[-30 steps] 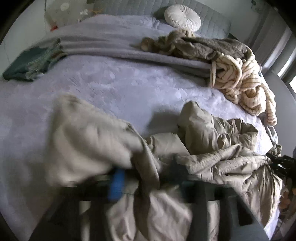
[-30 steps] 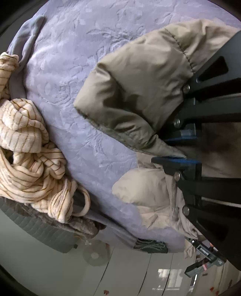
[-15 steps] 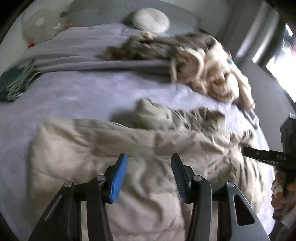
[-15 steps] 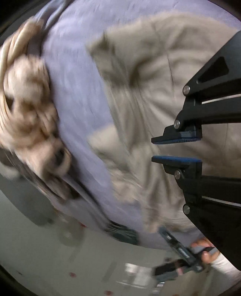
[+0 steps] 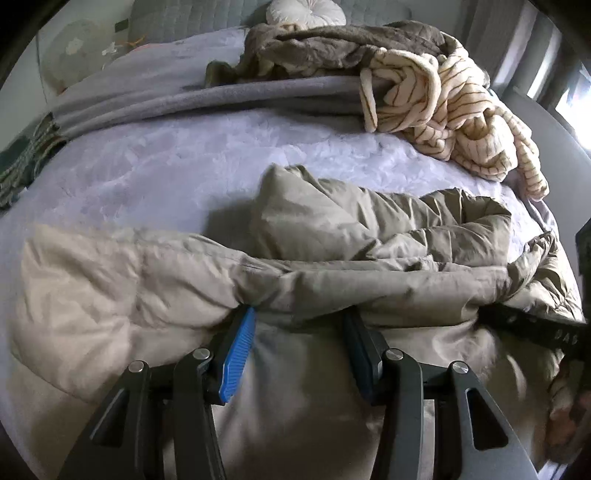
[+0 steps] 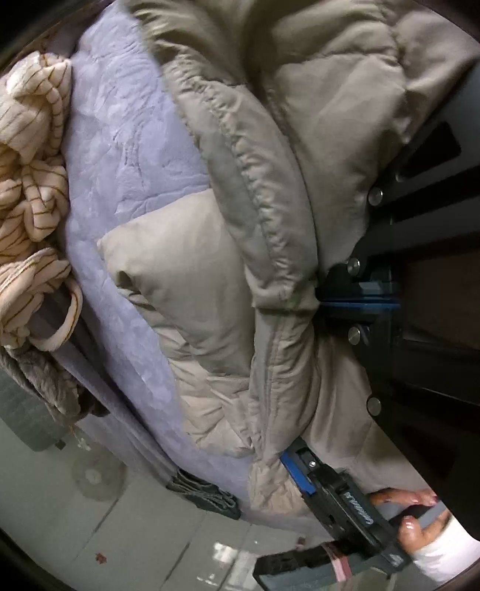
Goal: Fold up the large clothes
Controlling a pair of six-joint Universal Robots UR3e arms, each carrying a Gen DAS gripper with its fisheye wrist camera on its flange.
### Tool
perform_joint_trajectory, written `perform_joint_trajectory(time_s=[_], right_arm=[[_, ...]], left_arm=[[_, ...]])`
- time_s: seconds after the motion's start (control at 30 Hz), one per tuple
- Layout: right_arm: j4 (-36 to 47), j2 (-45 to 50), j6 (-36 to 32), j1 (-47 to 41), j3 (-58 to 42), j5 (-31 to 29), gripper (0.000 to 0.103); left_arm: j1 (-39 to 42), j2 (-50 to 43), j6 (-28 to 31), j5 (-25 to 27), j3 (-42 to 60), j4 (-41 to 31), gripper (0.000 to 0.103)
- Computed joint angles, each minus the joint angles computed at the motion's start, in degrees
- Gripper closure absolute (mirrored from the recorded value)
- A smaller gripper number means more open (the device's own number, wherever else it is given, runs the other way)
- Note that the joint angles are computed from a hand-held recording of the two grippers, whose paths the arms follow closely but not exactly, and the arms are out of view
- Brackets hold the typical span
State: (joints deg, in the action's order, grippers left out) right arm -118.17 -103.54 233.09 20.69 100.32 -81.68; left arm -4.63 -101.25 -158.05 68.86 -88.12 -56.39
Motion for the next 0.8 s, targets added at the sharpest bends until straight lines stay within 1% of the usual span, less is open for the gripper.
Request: perform_joint_trajectory(time_s=[0.07,0.1,0.17,0.2,0.27,0.33,0.4,0.43,0.57,0.63,0.7,0.77,0.8], right_arm=[[4.56,-1.93,-2.51,-1.04,-1.68,-1.06,0.103],[8.53,-4.47,-4.14,-2.56,-2.22,-1.94,0.103],[14.85,-8.97,-5.18,-4.65,-2.43,-3.8,0.103],[20.9,-10.93,-4.7,-5.47,-4.09,-7.63,0.103],[29.62,-13.42,-2.31,-6.45,-5.98,-14.13,0.103],[32.9,-18.6,-2.86,-12.11,-2.82,-12.72,0.103],[33.89,-23.8,-5.54,-19.8,2.29,-7.62,0.103],[33.24,-24.27,-6.44,-21.64,4.06,-6.28,0.103],[29.69,-21.88,-8.45,-23.1,8.29,-6.08,0.103],[29.1,-20.0,-9.0,-23.05,8.09,-6.43,0.103],[29.37,-18.85,-9.35,-22.79,7.38,-6.72,0.103],[30.91,-19.26,-8.17,-22.29,5.62,-7.4,0.103],[31.36,-19.7,-7.62,-22.11,4.98,-7.43,0.1]], left_arm=[[1.97,0.91,1.99,0.96,0.02,0.6,0.052],[3.06,0.68,2.53,1.64,0.46,1.24,0.052],[5.92,-0.43,2.66,3.18,1.93,2.21,0.051],[6.98,-1.1,2.33,3.75,2.64,2.52,0.051],[9.43,-3.58,1.24,5.25,4.73,2.71,0.051],[11.23,-6.88,-0.01,4.84,7.43,0.76,0.051],[11.56,-9.81,-0.86,5.11,8.69,0.82,0.051],[10.94,-11.35,-1.49,6.05,9.18,1.8,0.051],[8.69,-15.57,-3.86,8.76,11.66,3.83,0.051],[7.8,-17.05,-4.54,9.82,13.68,3.56,0.051],[7.93,-16.52,-4.47,10.24,13.65,3.17,0.051],[8.07,-14.42,-4.8,10.88,12.98,2.05,0.051],[8.18,-13.61,-4.92,10.86,13.03,1.26,0.051]])
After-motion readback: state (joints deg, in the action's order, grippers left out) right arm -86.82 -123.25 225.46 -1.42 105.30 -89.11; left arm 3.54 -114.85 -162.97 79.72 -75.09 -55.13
